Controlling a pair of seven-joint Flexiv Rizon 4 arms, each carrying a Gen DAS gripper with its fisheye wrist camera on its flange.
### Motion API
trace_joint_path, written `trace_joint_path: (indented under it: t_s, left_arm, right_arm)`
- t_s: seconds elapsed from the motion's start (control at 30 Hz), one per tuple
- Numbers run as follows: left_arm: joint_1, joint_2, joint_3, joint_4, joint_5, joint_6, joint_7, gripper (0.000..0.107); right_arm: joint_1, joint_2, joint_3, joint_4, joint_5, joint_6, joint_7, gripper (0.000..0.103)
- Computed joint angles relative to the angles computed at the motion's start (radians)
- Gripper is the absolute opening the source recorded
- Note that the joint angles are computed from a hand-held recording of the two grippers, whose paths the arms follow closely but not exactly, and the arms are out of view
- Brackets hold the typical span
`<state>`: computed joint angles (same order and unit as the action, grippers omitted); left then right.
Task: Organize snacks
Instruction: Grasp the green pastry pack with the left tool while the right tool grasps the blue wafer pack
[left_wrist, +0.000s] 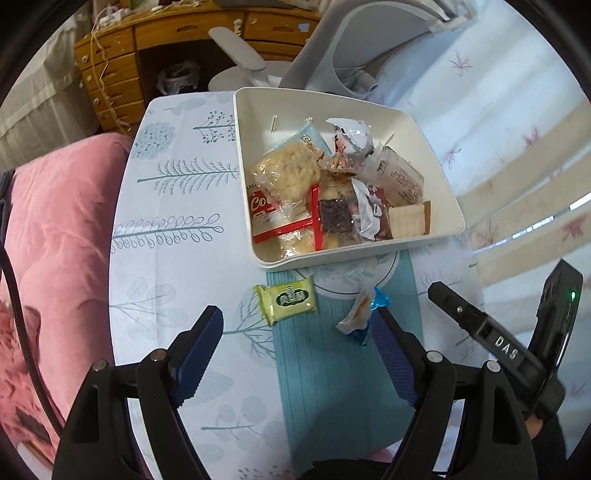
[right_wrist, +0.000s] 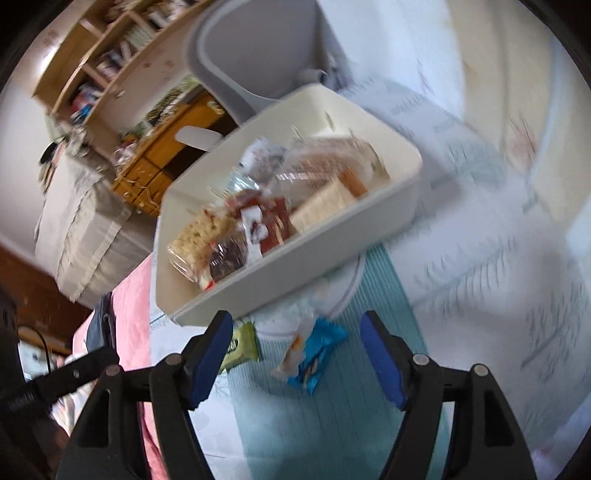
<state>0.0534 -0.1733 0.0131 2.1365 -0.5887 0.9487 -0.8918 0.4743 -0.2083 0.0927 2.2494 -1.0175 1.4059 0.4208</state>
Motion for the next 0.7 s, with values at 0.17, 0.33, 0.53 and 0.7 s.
trace_joint_path:
  t_s: [0.17, 0.33, 0.53, 0.7]
  left_arm:
    - [0.01, -0.005, -0.024, 0.065, -0.136, 0.079, 0.193, 0.081]
    - [0.005, -0.03, -0.067, 0.112, -0.313, 0.177, 0.429, 0.081]
    - [-0.024, -0.083, -0.122, 0.12, -0.59, 0.263, 0.759, 0.081]
    - [-0.045, -0.137, -0.123, 0.096, -0.639, 0.254, 0.867, 0.081]
  right_arm:
    - [0.025, -0.025, -0.012, 0.016, 0.007, 0.049, 0.135, 0.072]
    - [0.05, -0.062, -0.005, 0.018, 0.139, 0.094, 0.178, 0.072]
    - [0.054, -0.111, 0.047, -0.008, 0.364, 0.102, 0.118, 0.072]
    - [0.029, -0.17, 0.113, -0.061, 0.543, 0.096, 0.064, 0.072]
